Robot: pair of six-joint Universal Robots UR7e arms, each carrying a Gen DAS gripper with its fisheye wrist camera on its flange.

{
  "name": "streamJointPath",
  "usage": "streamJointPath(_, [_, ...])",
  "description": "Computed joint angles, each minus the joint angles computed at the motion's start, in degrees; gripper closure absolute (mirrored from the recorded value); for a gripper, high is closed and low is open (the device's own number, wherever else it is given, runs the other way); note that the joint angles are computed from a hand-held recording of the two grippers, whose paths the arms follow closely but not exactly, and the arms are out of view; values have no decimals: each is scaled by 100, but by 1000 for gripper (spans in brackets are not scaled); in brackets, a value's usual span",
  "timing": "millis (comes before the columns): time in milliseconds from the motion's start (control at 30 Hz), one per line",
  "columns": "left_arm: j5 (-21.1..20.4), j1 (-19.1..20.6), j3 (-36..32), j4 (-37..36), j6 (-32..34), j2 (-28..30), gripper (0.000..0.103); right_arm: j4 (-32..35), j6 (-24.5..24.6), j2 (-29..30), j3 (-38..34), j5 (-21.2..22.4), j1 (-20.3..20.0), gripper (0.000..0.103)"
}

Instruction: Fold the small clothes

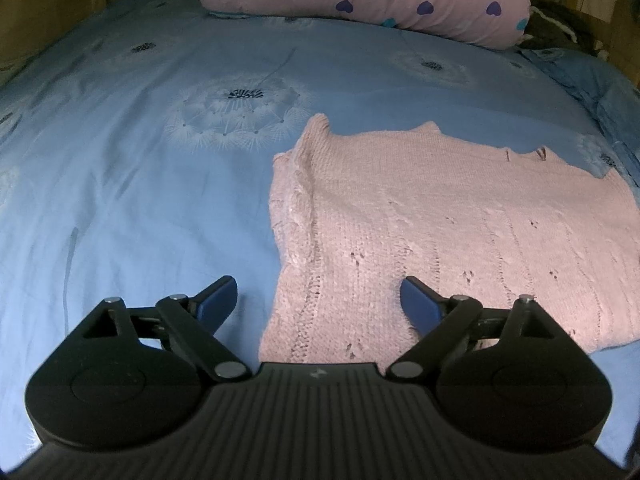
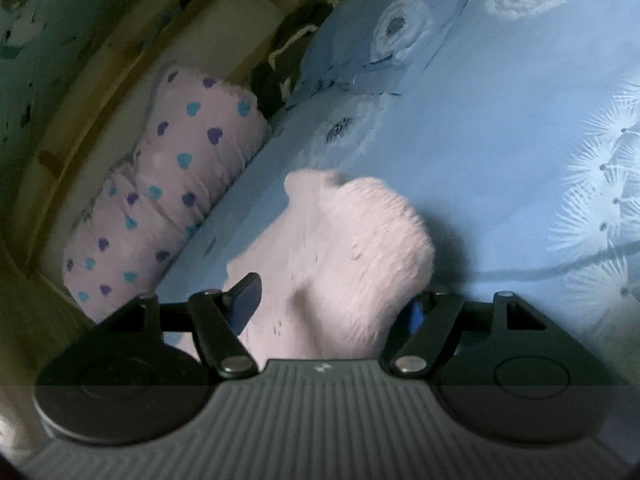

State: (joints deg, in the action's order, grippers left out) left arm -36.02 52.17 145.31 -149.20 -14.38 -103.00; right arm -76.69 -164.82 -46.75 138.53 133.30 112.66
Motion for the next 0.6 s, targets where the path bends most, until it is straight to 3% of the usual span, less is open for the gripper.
streamJointPath(167, [-4,10,-12,23,-20,0,10,12,-73,-55,-38,-39,-111,33])
streamJointPath(333, [-38,40,-32,37,-27,-4,10,93,-8,-135,-58,105,-236,58])
streamJointPath(600, [-121,101,-101,18,12,-64,10,648,138,-450,-107,-73,-442,75])
